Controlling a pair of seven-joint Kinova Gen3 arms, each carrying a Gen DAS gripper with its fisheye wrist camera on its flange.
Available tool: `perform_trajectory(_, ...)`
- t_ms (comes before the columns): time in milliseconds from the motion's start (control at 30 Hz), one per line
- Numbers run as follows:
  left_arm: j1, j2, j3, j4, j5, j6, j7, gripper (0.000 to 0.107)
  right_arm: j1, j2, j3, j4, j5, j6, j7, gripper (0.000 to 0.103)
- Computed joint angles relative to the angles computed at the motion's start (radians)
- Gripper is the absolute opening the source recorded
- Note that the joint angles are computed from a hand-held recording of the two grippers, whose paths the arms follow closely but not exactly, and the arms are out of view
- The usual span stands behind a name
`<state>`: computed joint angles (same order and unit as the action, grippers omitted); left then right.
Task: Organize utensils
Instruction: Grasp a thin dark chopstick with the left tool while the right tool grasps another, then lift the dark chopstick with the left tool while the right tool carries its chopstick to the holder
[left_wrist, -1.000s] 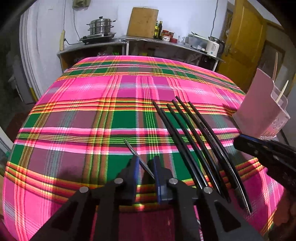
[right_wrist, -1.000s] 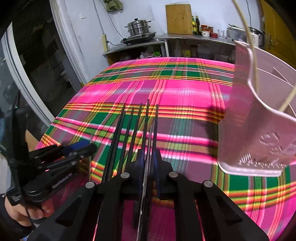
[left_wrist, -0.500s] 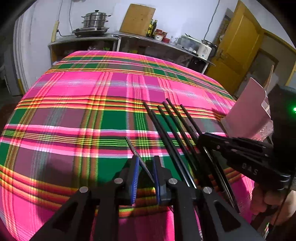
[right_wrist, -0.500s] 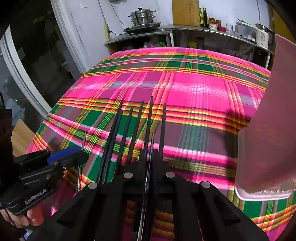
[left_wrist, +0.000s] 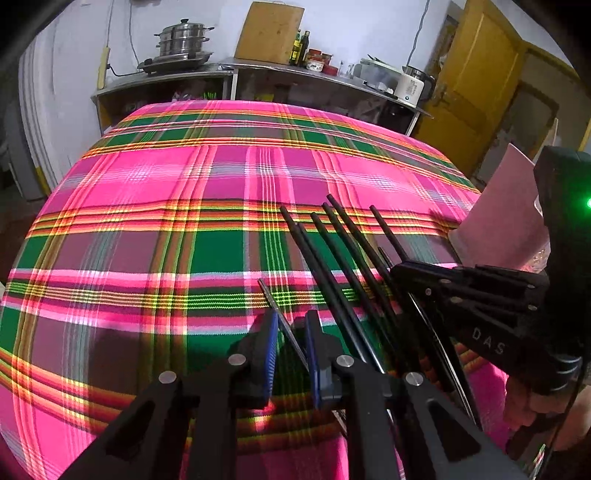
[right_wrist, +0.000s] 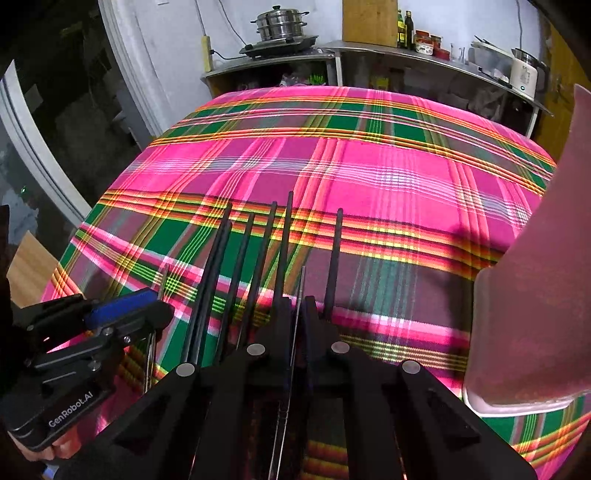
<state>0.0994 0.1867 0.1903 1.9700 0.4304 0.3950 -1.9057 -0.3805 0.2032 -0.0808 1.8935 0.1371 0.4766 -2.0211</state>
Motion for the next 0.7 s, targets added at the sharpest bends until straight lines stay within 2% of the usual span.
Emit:
perform_trajectory(67, -0.01, 0.003, 0.002, -0.002, 0.015, 0.004, -0.007, 0.009, -0.008, 0.004, 0.004, -0.008, 0.013, 0.009, -0.008, 0.006)
perform_trajectory(167, -0.059, 0.008, 0.021, -0.009, 0.092, 0.035, -0.073, 0.005, -0.006, -0.006, 0.002, -0.001, 0.008, 0.004, -0.018, 0.005)
perform_trajectory(333, -0.081, -0.027, 0.017, 0.008, 0.167, 0.052, -0.158, 0.004, -0.004, -0.058, -0.001, 0.032, 0.014, -0.012, -0.041, 0.005)
perform_trajectory(700, -0.051, -0.158, -0.072, 0.009, 0.278, 0.148, -0.295, 0.004, 0.008, -0.211, -0.054, 0.071, 0.112, 0.008, -0.166, 0.005)
